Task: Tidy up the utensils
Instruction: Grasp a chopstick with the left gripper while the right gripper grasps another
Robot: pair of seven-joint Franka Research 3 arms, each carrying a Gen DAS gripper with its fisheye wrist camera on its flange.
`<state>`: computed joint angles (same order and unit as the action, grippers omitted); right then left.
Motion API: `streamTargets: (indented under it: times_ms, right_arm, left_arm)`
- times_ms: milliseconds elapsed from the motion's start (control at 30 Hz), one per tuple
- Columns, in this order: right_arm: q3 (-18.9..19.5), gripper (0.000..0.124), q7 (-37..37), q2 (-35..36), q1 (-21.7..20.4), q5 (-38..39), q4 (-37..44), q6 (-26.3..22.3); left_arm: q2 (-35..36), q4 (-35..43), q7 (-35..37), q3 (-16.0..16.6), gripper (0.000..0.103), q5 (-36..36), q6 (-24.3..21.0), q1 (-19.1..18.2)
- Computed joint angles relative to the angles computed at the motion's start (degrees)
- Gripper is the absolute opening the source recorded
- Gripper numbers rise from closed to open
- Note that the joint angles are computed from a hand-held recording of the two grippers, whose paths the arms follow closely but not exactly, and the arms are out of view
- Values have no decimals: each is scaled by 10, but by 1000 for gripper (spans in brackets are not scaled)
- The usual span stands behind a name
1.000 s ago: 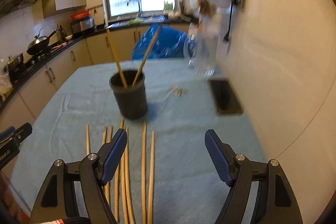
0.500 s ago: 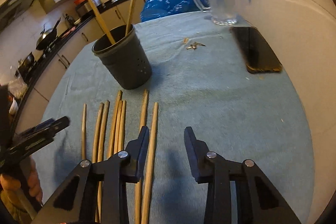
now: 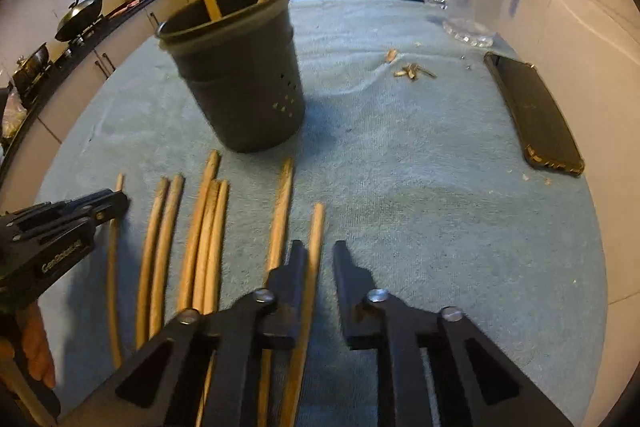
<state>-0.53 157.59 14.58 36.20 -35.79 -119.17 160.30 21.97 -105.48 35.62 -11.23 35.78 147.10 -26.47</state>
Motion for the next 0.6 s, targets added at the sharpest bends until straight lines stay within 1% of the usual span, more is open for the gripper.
streamTargets:
  times_ms: [67,133,200,267,367,400,500,567,600]
  right_arm:
    - [2,8,-6,-3,-7,11,-7,9]
    - [-1,7,-4,-15,-9,13,-25,15]
    - [-2,7,2,-28,-12,9,-44,20]
    - [5,7,-3,-49,-26,22,-77,39]
    - [21,7,-28,-82,-48,53,-126,60]
    - [27,7,-45,-90,-58,68,-140,68]
    - [45,8,-89,-110,-78,113,-166,73]
    - [57,10,-128,-114,-88,155,-170,71]
    - [62,11,-148,-114,-93,179,-170,70]
  left_arm:
    - [-6,-12,16,-4,11,-3,16,7]
    - [-16,-28,37,-10,6,-16,27,16]
    - [-33,-54,66,-19,5,-39,41,29]
    - [-55,-86,95,-27,5,-56,54,39]
    - [-83,-126,156,-44,5,-108,72,60]
    - [-92,-137,184,-53,5,-139,75,70]
    - [-98,-141,234,-62,6,-200,65,80]
    - [-98,-136,242,-60,6,-219,56,78]
    - [-95,-128,239,-57,6,-217,46,74]
